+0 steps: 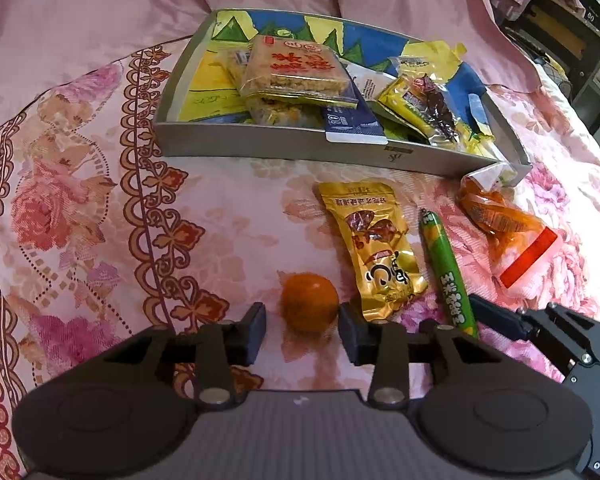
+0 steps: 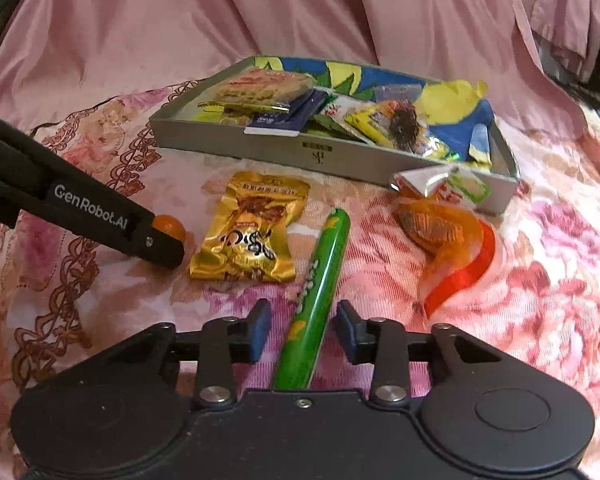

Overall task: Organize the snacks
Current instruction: 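Lift the mandarin with the left tool while the right tool lifts the sausage stick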

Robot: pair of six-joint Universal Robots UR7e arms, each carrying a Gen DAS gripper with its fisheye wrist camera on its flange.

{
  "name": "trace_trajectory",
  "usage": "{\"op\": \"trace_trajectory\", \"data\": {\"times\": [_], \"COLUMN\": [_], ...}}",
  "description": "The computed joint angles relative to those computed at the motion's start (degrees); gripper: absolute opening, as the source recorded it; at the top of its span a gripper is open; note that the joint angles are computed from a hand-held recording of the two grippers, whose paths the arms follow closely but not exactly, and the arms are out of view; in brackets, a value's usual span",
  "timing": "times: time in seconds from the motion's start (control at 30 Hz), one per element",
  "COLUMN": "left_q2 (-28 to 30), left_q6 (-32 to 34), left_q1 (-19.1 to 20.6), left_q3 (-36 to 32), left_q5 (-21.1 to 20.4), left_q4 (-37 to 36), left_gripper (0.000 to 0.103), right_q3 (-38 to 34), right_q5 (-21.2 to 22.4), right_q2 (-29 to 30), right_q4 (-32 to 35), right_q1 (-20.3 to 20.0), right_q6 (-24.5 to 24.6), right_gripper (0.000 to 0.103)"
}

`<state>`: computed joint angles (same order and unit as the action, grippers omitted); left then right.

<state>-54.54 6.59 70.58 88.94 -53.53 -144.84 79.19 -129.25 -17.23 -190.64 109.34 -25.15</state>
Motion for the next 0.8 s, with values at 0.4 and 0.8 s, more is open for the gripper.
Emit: {"op": "trace_trajectory", "data": {"times": [0.4,0.8], "left_q2": [1.6,1.7], "left_q6": [2.8,3.1], "left_q1": [0.2,0.3], "left_q3": [-0.1,-0.6], "left_q5": [-0.3,-2.3], "left_q4": [-4.5,-3.6], "left_gripper": [0.049,0.036], "right_q3": [-0.2,-0.5], "right_q5": [1.1,2.7], "right_q2": [0.1,0.4], "right_q4": [-0.7,-2.0], "right_q1": [-0.5,-1.2], "right_q6": [1.2,1.7], "right_gripper": [0.046,0.024]}}
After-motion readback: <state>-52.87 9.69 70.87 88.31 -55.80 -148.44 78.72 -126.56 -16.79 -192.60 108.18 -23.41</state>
